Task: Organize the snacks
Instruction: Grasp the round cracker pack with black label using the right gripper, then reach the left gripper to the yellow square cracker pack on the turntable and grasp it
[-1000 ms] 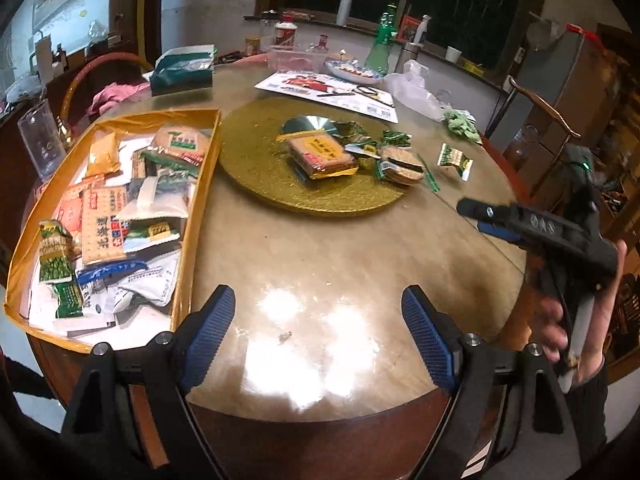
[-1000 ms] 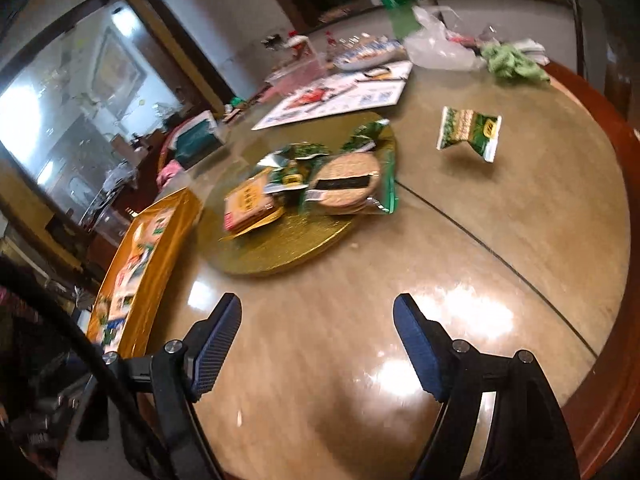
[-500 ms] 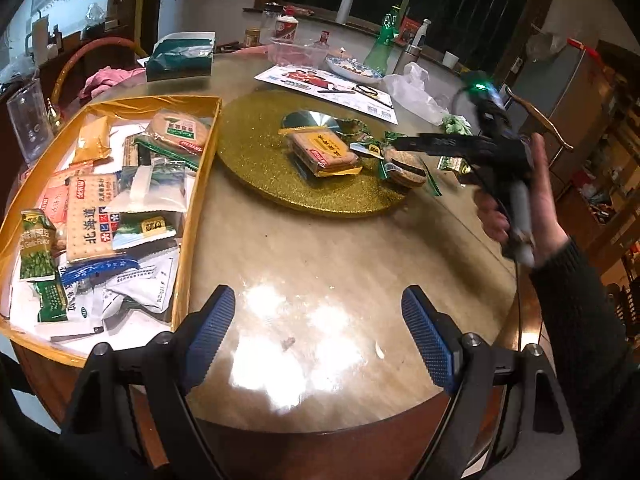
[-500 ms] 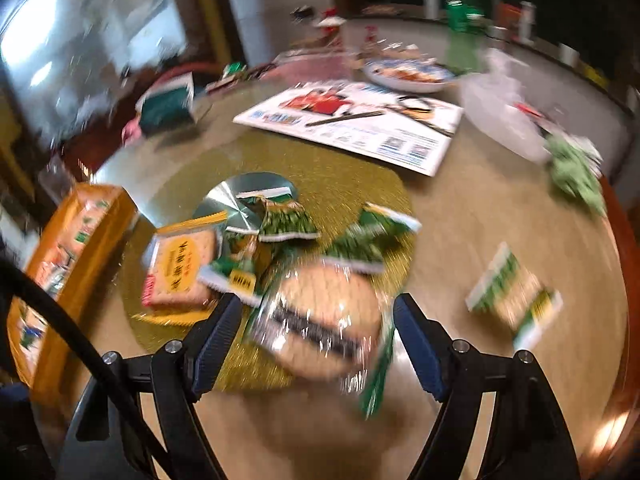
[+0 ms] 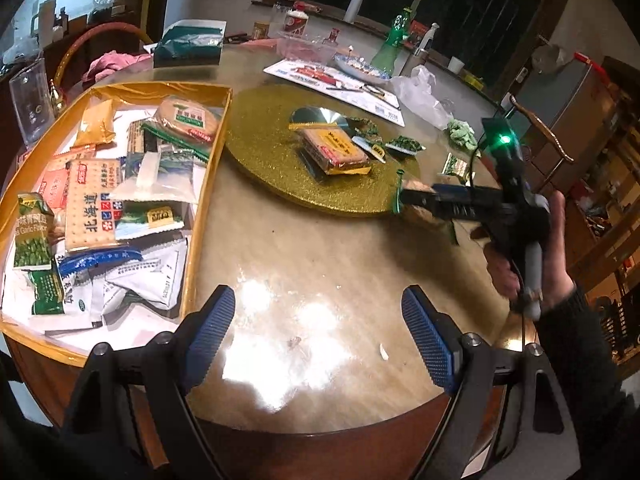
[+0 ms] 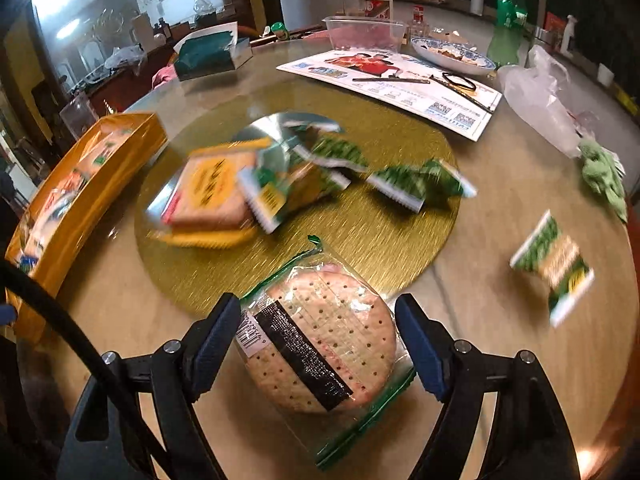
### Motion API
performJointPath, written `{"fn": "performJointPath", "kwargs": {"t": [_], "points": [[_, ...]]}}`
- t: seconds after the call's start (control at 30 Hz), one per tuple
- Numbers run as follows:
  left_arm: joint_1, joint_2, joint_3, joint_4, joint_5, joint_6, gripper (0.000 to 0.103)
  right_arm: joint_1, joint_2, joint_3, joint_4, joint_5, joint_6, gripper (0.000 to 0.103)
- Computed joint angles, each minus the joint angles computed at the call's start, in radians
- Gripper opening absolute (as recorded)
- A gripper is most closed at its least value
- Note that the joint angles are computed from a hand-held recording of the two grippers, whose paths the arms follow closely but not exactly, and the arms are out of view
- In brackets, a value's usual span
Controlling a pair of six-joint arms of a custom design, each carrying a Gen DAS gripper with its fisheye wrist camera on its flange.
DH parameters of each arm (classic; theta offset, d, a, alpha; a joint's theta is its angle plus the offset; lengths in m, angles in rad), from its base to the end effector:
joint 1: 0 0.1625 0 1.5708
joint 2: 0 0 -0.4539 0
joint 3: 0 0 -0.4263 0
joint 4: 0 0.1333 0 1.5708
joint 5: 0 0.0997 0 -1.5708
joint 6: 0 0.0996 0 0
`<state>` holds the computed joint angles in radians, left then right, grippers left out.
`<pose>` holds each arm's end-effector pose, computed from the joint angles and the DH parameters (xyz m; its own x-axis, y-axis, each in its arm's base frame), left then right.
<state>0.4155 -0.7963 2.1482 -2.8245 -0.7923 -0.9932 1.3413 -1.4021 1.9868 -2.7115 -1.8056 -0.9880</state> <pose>-0.3775 -0.3887 -0.0095 -0.8853 0.0343 -0.4637 0.3092 0.7883 -0.5319 -0.0219 -0.5777 0.3450 -0.6672 -0.5030 0.5494 -0.6611 0.7398 -0.1255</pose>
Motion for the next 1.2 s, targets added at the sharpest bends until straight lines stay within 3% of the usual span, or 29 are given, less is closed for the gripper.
{"fn": "performJointPath", "kwargs": {"t": [0.07,0.37,0.43,0.53,0.63,0.7,1.0,1.2], "points": [[-0.012,-0.003,0.005,0.001,0.005,-0.004,0.085,-0.002,-0.025,0.037,-0.027,-0.007,0.015,0.081],[-0.047,0.0,0.013,0.02,0.013,-0.027,0.086,-0.076,-0.167,0.081,0.18,0.099,0.088,0.081],[-0.05,0.01,0.005,0.032,0.024,-0.031,0.086,-0.076,-0.182,0.117,0.123,0.091,0.072,0.081],[-0.05,0.013,-0.012,0.073,0.015,-0.06,0.086,-0.06,-0.165,0.155,0.017,0.053,0.146,0.081],[-0.068,0.006,-0.01,0.104,0.035,-0.066,0.086,-0.031,-0.125,0.208,-0.185,-0.023,0.144,0.079],[-0.077,0.0,-0.011,0.152,0.056,-0.098,0.086,-0.034,-0.128,0.246,-0.264,-0.021,0.132,0.078],[-0.037,0.016,-0.035,0.179,0.024,-0.179,0.086,-0.082,-0.208,0.353,-0.394,0.001,0.251,0.074],[-0.046,0.04,-0.056,0.275,0.034,-0.216,0.086,-0.15,-0.256,0.376,-0.415,0.104,0.318,0.074]]}}
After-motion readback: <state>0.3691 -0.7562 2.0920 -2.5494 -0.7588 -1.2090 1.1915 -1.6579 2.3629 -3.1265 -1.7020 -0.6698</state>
